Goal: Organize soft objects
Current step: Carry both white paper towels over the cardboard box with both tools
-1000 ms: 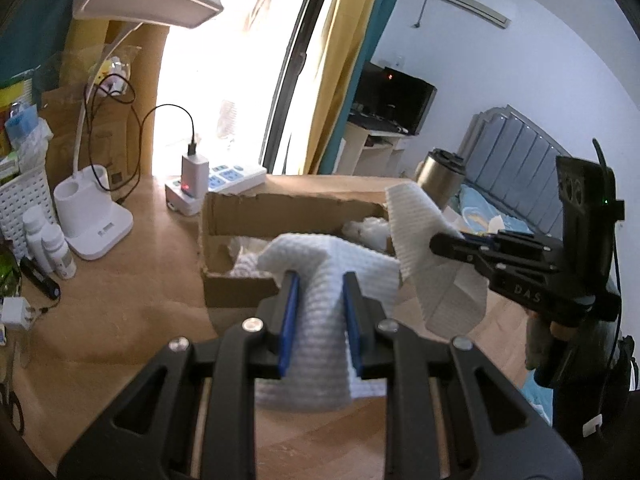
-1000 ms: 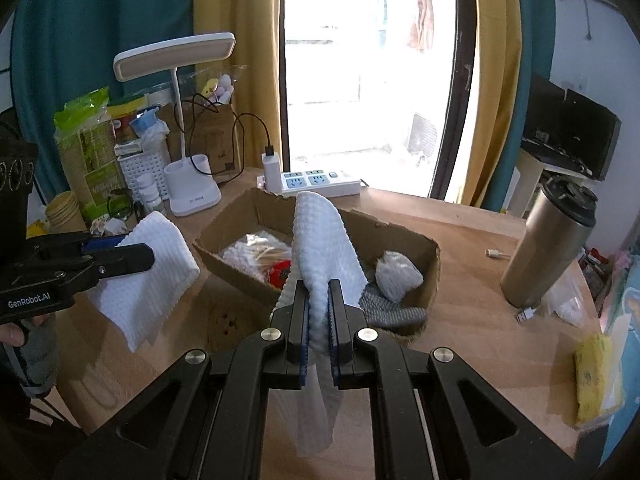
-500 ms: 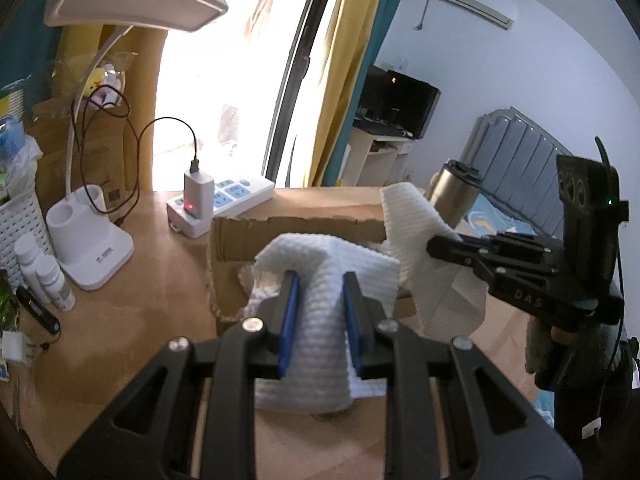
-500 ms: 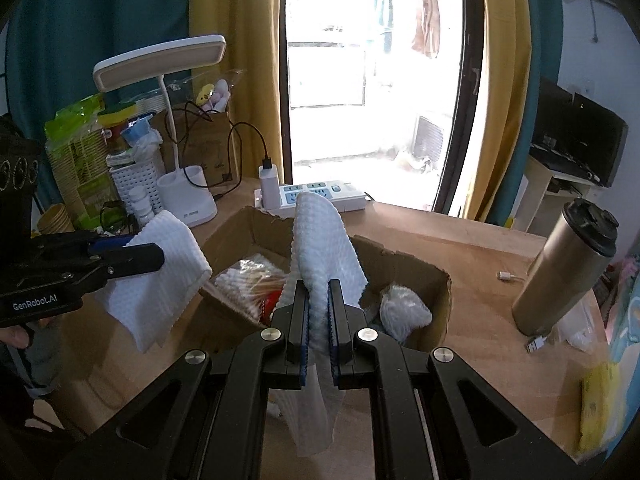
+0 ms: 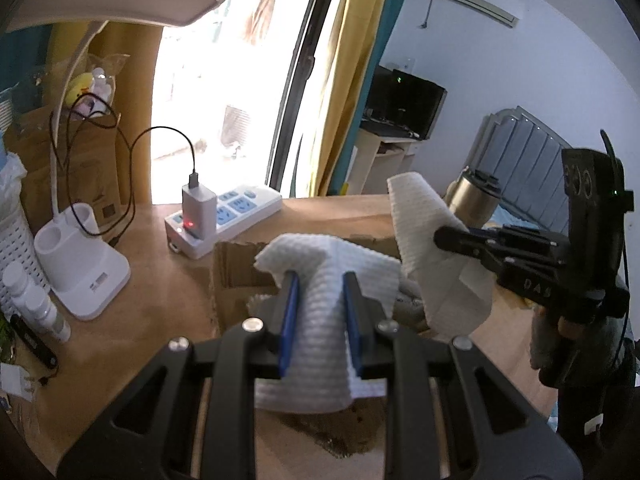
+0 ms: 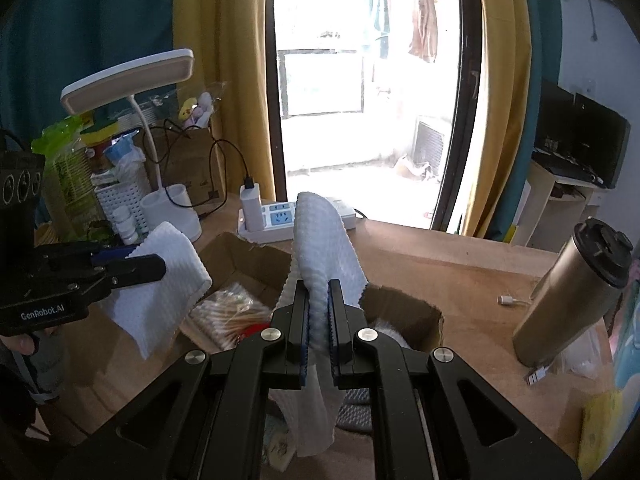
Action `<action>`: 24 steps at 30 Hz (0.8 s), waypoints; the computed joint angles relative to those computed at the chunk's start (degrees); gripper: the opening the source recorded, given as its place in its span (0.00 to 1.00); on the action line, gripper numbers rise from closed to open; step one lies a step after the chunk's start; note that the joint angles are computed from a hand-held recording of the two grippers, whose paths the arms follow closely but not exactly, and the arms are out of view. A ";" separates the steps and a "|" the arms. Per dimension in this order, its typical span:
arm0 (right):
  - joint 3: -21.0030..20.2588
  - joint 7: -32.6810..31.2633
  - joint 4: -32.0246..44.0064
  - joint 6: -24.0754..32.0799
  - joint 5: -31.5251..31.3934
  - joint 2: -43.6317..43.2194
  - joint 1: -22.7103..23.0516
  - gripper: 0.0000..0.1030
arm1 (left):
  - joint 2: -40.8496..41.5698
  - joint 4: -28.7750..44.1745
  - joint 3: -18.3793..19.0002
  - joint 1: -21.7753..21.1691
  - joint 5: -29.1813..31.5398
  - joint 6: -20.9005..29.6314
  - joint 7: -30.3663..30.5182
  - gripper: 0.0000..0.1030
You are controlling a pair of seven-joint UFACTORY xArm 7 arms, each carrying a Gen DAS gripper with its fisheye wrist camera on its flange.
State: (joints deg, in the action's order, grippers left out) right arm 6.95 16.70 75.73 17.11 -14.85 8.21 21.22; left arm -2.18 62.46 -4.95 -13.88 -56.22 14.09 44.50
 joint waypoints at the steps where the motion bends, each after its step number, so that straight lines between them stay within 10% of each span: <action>1: 0.20 -0.89 0.17 -0.25 0.84 0.28 -0.33 0.09 | 0.52 0.47 -0.03 0.02 0.34 -0.03 -0.32 0.22; 24: 3.32 -14.73 8.45 0.84 15.83 11.65 -1.72 0.09 | 13.48 10.41 -5.86 5.21 12.24 1.55 -10.53 0.22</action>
